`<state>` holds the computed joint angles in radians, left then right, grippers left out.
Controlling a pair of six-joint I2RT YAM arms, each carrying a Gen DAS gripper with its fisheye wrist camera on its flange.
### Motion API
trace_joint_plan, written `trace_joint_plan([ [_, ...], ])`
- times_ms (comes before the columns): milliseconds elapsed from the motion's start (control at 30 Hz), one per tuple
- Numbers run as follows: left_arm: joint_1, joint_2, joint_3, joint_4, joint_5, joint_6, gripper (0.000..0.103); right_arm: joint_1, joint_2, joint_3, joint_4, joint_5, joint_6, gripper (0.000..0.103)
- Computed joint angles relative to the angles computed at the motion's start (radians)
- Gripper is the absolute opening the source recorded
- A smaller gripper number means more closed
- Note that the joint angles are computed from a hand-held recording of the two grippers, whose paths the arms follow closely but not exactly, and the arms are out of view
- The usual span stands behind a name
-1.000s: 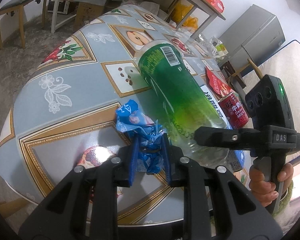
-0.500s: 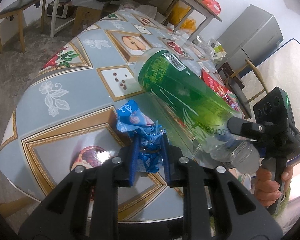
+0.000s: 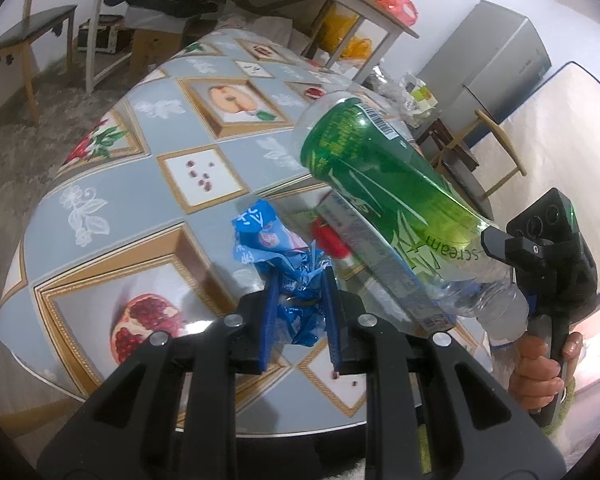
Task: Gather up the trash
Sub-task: 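Lift the green bottle with the right tool while the left tool lifts the wrapper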
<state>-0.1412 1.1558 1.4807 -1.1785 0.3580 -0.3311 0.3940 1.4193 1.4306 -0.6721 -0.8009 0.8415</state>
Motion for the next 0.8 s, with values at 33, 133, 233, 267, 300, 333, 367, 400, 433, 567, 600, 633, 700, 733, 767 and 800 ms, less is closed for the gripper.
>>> trace_joint_plan([
  [33,-0.017,0.004,0.013,0.000,-0.007,-0.008,0.020,-0.011,-0.018,-0.013,0.005,-0.004,0.004,0.069],
  [133,-0.076,0.028,0.067,-0.002,-0.028,-0.028,0.020,-0.062,-0.103,-0.072,0.015,-0.020,0.009,0.069],
  [233,-0.162,0.067,0.138,0.000,-0.067,-0.046,0.020,-0.125,-0.183,-0.114,0.004,-0.042,0.009,0.069],
  [267,-0.194,0.082,0.163,0.001,-0.080,-0.052,0.020,-0.149,-0.212,-0.127,-0.010,-0.053,0.004,0.069],
  [300,-0.218,0.090,0.179,0.001,-0.089,-0.056,0.020,-0.174,-0.235,-0.137,-0.019,-0.063,0.000,0.069],
  [333,-0.249,0.108,0.204,0.002,-0.102,-0.062,0.020,-0.211,-0.268,-0.153,-0.032,-0.078,-0.007,0.069],
  [367,-0.274,0.119,0.218,0.006,-0.113,-0.067,0.020,-0.235,-0.290,-0.159,-0.046,-0.087,-0.012,0.069],
  [400,-0.314,0.143,0.249,0.009,-0.129,-0.073,0.020,-0.263,-0.299,-0.155,-0.059,-0.098,-0.018,0.069],
  [433,-0.343,0.160,0.269,0.011,-0.142,-0.077,0.020,-0.308,-0.327,-0.165,-0.083,-0.118,-0.033,0.069],
  [567,-0.460,0.245,0.359,0.010,-0.197,-0.094,0.020,-0.482,-0.392,-0.172,-0.204,-0.203,-0.123,0.069],
  [600,-0.496,0.279,0.396,0.004,-0.216,-0.096,0.020,-0.523,-0.404,-0.172,-0.237,-0.222,-0.150,0.069],
  [633,-0.524,0.309,0.429,-0.002,-0.231,-0.097,0.020,-0.543,-0.409,-0.174,-0.247,-0.227,-0.159,0.069],
  [700,-0.573,0.368,0.493,-0.013,-0.258,-0.094,0.020,-0.644,-0.424,-0.164,-0.347,-0.272,-0.242,0.069],
  [733,-0.600,0.403,0.532,-0.019,-0.271,-0.091,0.020,-0.677,-0.427,-0.159,-0.381,-0.285,-0.271,0.069],
  [767,-0.619,0.427,0.559,-0.024,-0.280,-0.090,0.020,-0.750,-0.422,-0.141,-0.473,-0.317,-0.356,0.069],
  [800,-0.646,0.465,0.603,-0.032,-0.293,-0.087,0.020,-0.805,-0.413,-0.126,-0.547,-0.338,-0.430,0.069],
])
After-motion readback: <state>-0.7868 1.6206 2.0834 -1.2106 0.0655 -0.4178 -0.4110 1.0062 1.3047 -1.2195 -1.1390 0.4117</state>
